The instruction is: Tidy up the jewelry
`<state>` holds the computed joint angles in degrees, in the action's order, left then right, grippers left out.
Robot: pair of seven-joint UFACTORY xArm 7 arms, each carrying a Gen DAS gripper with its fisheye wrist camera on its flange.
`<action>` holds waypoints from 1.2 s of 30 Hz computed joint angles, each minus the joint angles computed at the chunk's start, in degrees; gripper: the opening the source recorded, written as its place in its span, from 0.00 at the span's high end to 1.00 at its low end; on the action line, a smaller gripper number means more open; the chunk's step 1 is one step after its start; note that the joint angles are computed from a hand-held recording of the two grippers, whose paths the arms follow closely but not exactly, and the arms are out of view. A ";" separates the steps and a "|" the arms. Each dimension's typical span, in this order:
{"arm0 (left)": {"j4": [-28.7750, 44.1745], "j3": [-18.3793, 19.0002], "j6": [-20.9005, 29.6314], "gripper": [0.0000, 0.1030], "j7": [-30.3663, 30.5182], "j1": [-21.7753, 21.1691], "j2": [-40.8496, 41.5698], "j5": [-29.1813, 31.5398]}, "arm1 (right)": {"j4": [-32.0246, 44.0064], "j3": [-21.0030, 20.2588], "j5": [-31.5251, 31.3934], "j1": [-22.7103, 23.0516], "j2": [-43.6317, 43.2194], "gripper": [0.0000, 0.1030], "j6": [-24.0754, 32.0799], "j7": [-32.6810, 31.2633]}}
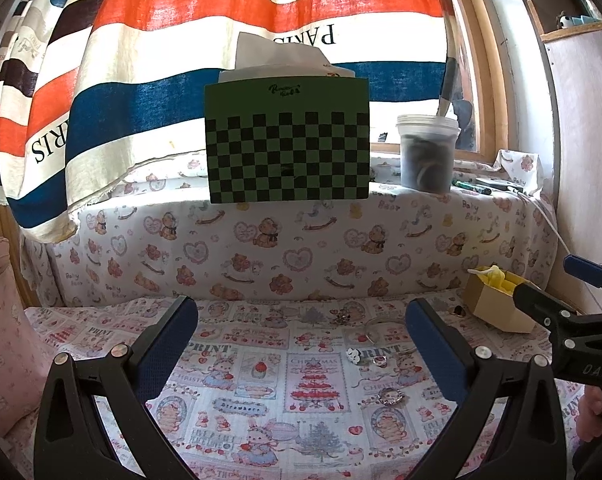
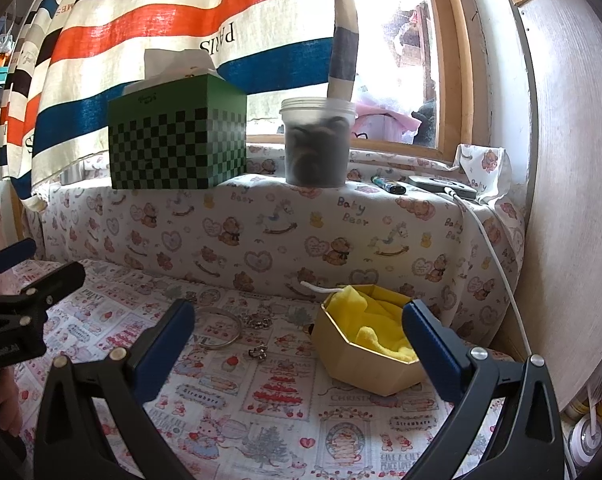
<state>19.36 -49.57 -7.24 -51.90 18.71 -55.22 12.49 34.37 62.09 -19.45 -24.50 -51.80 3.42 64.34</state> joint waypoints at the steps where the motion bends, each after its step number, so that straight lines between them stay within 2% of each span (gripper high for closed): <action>1: 0.04 -0.02 -0.12 0.00 0.11 0.10 0.11 0.12 | -0.10 -0.01 0.06 0.00 -0.11 0.00 -0.18 0.15; 5: 0.09 -0.34 -0.35 0.00 0.24 0.34 0.25 0.32 | -0.95 0.09 0.75 0.03 -2.20 0.00 -0.57 1.61; 8: -0.29 0.49 -3.30 0.00 1.15 -0.12 2.28 0.36 | -0.05 0.98 1.18 -0.18 -4.52 0.00 4.13 3.12; 10: -0.63 1.39 -5.30 0.00 2.59 -0.93 3.97 -0.01 | -0.07 0.70 0.71 0.00 -4.12 0.00 4.19 3.44; 15: -0.31 0.26 -4.45 0.00 4.45 -1.12 3.21 -1.73 | -0.38 0.05 0.03 0.40 -4.06 0.00 4.60 4.63; 18: -0.33 1.56 -4.57 0.00 5.42 -2.54 4.99 -2.32 | -0.36 -0.23 -0.53 0.65 -3.72 0.00 5.15 4.83; 21: -0.16 2.72 -1.32 0.00 5.09 -3.88 5.27 -3.16 | -0.06 -0.64 -1.26 0.90 -2.60 0.00 5.86 4.41; 24: 0.03 7.63 -0.93 0.00 7.57 -7.49 9.03 -1.86 | 0.08 -1.43 -1.73 1.34 -0.48 0.00 5.19 3.91; 27: 3.43 13.34 6.39 0.00 10.58 -12.59 13.61 -0.96 | -0.07 -2.40 -1.82 2.00 1.12 0.00 5.11 3.81; 29: 6.29 21.48 11.96 0.17 14.78 -21.05 18.75 -0.88 | 0.11 -2.83 -1.50 2.20 1.59 0.00 6.80 4.57; 30: 8.11 26.06 15.06 0.33 17.80 -26.08 21.42 -1.44 | 0.01 -3.27 -1.44 2.40 1.95 0.00 7.14 5.01; 31: 9.77 29.12 17.71 0.38 20.09 -29.71 23.47 -2.25 | -0.28 -4.05 -1.31 2.83 2.52 0.00 7.11 5.48; 33: 12.96 31.26 23.15 0.42 21.65 -33.12 26.26 -3.71 | -1.09 -5.87 -1.19 3.88 3.68 0.00 6.64 6.29; 36: 17.81 35.54 31.95 0.50 24.75 -39.36 30.52 -9.46 | -1.51 -7.46 -2.02 4.72 5.00 0.00 6.19 6.75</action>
